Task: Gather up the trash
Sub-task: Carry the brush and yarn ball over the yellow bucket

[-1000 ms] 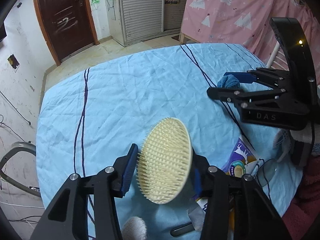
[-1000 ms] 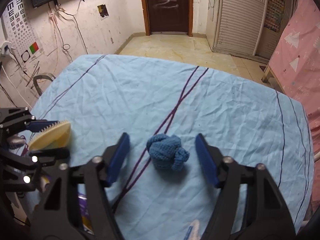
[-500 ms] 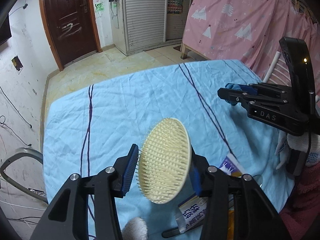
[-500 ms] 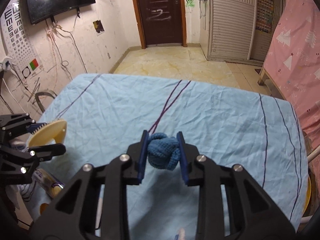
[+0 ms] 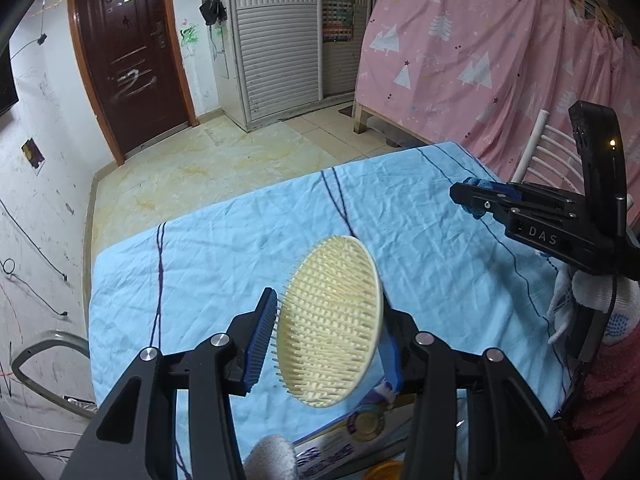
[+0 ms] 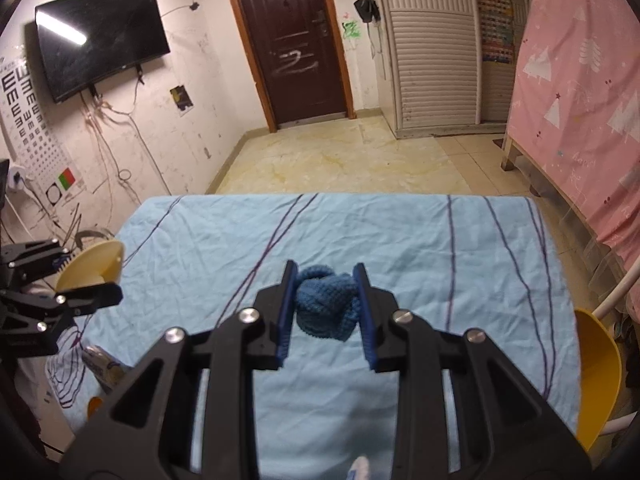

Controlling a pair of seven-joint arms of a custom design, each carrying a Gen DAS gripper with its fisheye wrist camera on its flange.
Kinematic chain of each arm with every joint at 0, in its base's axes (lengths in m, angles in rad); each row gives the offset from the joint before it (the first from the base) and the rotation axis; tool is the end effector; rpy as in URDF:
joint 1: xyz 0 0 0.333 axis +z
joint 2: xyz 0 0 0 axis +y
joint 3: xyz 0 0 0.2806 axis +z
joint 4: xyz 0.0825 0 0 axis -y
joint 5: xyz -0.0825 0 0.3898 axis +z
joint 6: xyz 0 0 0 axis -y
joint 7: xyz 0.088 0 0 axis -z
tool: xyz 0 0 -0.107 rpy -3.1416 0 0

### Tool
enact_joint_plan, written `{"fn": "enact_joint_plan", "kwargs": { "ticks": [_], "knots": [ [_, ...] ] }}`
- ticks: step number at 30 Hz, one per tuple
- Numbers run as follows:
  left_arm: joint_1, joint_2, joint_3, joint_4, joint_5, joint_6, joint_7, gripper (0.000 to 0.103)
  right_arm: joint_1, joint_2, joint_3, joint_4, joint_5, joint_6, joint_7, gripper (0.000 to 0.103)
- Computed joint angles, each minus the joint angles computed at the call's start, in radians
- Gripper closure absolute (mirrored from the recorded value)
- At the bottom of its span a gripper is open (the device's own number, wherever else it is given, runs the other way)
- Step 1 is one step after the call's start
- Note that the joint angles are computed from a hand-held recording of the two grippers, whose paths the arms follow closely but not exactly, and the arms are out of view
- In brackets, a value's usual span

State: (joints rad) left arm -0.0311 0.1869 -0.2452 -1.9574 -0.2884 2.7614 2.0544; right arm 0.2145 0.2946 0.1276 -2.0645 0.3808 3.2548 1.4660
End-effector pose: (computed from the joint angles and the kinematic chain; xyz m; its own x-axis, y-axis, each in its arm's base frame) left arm 0.6184 -0.1563 0.4163 -0.4856 -0.8742 0.0000 -0.6940 0.3855 -0.6081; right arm 0.6045 0.1714 0.3561 0.1250 -0.9674 -0.2201 -0.6621 0.0839 -0.7447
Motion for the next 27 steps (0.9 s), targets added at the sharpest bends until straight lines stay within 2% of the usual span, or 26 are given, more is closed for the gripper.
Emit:
{"fn": "enact_joint_plan", "kwargs": {
  "ticks": [1, 3, 5, 9, 12, 14, 19, 23, 27],
  "knots": [
    [-0.006, 0.002, -0.001, 0.005, 0.009, -0.002, -0.006, 0.065, -0.045, -0.006, 0.041, -0.012, 0.008, 0.014, -0.008, 0.076],
    [-0.02, 0.007, -0.004, 0.017, 0.032, -0.005, -0.022, 0.065, -0.184, -0.014, 0.168, -0.039, 0.016, 0.044, -0.024, 0.076],
    [-0.037, 0.015, -0.006, 0.034, 0.061, -0.01, -0.043, 0.065, -0.301, -0.02, 0.269, -0.069, -0.001, 0.07, -0.015, 0.076],
    [-0.069, 0.036, -0.015, 0.069, 0.116, -0.021, -0.083, 0.065, -0.521, -0.031, 0.439, -0.134, -0.097, 0.115, 0.061, 0.076],
    [-0.091, 0.061, -0.026, 0.105, 0.148, -0.033, -0.108, 0.065, -0.675, -0.036, 0.543, -0.181, -0.19, 0.146, 0.141, 0.076],
    [-0.114, 0.089, -0.031, 0.14, 0.179, -0.042, -0.132, 0.065, -0.75, -0.044, 0.583, -0.209, -0.248, 0.161, 0.193, 0.076],
    [-0.152, 0.152, -0.05, 0.219, 0.23, -0.074, -0.168, 0.065, -0.886, -0.069, 0.632, -0.274, -0.384, 0.195, 0.324, 0.076],
    [-0.185, 0.209, -0.066, 0.292, 0.255, -0.1, -0.198, 0.065, -0.949, -0.087, 0.629, -0.313, -0.482, 0.228, 0.429, 0.076],
    [-0.224, 0.266, -0.076, 0.375, 0.277, -0.126, -0.239, 0.065, -0.979, -0.103, 0.593, -0.345, -0.559, 0.266, 0.517, 0.076]
  ]
}}
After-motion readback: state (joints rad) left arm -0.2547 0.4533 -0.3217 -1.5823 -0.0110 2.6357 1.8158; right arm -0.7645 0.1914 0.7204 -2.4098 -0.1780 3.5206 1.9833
